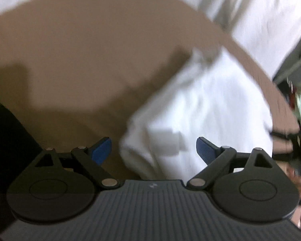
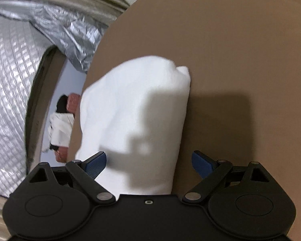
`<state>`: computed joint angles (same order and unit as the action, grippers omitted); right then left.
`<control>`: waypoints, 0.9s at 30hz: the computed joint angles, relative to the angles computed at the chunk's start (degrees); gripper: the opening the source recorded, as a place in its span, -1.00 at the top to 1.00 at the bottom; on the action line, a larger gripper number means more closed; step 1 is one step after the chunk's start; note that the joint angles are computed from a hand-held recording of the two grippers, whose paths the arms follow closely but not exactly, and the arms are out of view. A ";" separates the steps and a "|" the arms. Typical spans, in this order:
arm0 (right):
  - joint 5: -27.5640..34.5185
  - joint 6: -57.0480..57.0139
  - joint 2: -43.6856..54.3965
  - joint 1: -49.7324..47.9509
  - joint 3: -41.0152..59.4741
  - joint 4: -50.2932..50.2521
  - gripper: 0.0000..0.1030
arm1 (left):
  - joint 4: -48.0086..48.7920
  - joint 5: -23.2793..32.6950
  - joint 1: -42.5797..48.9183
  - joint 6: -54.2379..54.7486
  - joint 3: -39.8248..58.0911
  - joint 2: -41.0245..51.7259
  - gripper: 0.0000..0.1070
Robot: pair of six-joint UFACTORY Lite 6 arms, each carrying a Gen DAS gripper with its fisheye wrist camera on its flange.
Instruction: Fold clothes
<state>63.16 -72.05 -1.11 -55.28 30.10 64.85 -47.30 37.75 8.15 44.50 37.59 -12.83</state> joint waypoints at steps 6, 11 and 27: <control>-4.22 -4.71 8.52 9.03 6.35 5.82 -0.99 | -2.23 1.35 1.34 3.27 2.99 10.96 -0.93; -8.34 -3.33 10.60 16.17 10.67 12.21 -1.00 | -11.78 -1.21 1.75 9.92 0.44 11.30 -0.93; -4.33 -8.91 -8.20 20.50 10.96 12.45 -0.14 | -10.09 -18.85 -18.25 7.95 -7.40 -6.33 0.15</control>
